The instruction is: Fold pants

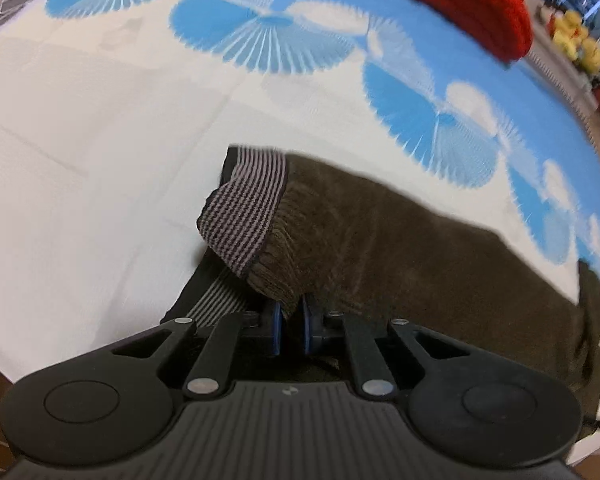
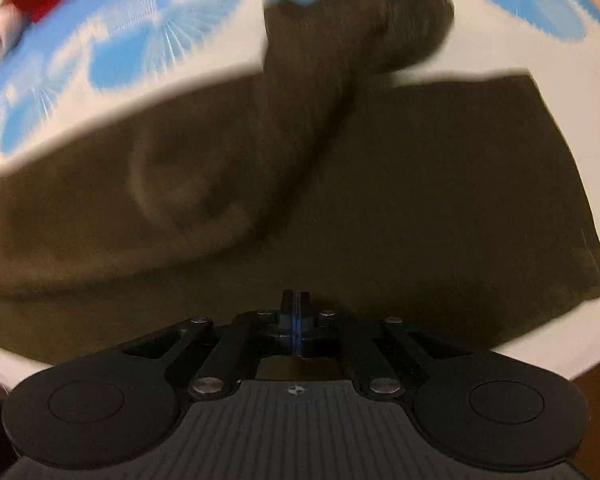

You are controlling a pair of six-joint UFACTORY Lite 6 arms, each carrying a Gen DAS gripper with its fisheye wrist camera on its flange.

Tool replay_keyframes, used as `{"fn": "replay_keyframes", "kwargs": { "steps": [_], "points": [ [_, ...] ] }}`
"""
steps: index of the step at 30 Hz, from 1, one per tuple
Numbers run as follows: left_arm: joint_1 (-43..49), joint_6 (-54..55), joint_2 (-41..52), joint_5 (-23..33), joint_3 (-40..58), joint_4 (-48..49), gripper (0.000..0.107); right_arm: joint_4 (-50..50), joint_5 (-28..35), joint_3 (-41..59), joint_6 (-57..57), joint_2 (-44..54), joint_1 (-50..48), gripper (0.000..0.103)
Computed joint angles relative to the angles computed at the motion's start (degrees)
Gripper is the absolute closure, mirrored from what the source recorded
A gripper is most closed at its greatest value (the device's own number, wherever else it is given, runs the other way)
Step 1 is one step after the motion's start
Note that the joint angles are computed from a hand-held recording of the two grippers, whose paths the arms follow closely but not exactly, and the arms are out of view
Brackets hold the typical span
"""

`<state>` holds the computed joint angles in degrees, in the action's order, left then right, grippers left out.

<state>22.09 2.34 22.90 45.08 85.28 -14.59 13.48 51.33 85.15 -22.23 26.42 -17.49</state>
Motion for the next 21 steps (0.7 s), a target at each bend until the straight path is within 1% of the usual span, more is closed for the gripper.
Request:
{"fn": "replay_keyframes", "kwargs": {
  "steps": [1, 2, 3, 4, 5, 6, 7, 8, 9, 10, 11, 14, 17, 21],
  "points": [
    [0.0, -0.4, 0.4, 0.2, 0.3, 0.0, 0.096, 1.3, -1.2, 0.0, -1.3, -0.3, -1.2, 0.099],
    [0.2, -0.7, 0.5, 0.0, 0.4, -0.5, 0.094, 3.8, -3.6, -0.4, -3.7, -1.5, -2.6, 0.099],
    [0.4, -0.5, 0.6, -0.3, 0.4, -1.5, 0.089, 6.6, -6.3, -0.8, -6.6, -2.6, -3.4, 0.099],
    [0.5, -0.3, 0.7, -0.3, 0.6, -2.5, 0.084, 8.8, -8.5, -1.1, -8.5, -3.3, -3.7, 0.096],
    [0.6, -0.2, 1.2, 0.0, 0.9, -3.6, 0.071, 11.4, -11.1, -1.0, -10.1, -3.6, -3.7, 0.088],
    [0.6, -0.4, 2.0, 0.6, 1.5, -4.4, 0.064, 12.7, -13.5, -0.6, -10.4, -3.4, -3.1, 0.083],
    [0.4, -0.9, 2.8, 1.0, 2.1, -4.6, 0.063, 13.3, -15.4, 0.3, -10.3, -2.7, -2.1, 0.074],
    [0.1, -1.5, 3.8, 1.6, 3.0, -4.3, 0.062, 14.6, -17.0, 1.0, -11.3, -2.0, -1.0, 0.070],
    [-0.2, -2.1, 4.5, 2.0, 3.6, -4.0, 0.060, 15.5, -18.8, 2.0, -11.9, -0.9, 0.5, 0.068],
    [-0.4, -2.7, 5.4, 2.5, 4.3, -3.7, 0.059, 14.1, -20.5, 3.8, -10.3, 1.0, 2.6, 0.064],
    [-0.5, -3.1, 6.1, 2.8, 4.9, -3.5, 0.059, 11.2, -21.2, 6.4, -7.6, 3.2, 4.5, 0.064],
    [-1.2, -4.6, 8.0, 3.1, 7.0, -2.3, 0.059, -2.0, -23.7, 12.3, 3.2, 9.8, 11.2, 0.063],
    [-2.0, -6.2, 10.0, 4.0, 8.9, -0.4, 0.059, -16.2, -22.0, 19.8, 12.9, 17.7, 15.8, 0.064],
    [-3.6, -7.6, 11.3, 3.9, 10.3, 2.5, 0.062, -26.3, -19.2, 25.1, 17.9, 24.0, 18.4, 0.065]
  ]
}}
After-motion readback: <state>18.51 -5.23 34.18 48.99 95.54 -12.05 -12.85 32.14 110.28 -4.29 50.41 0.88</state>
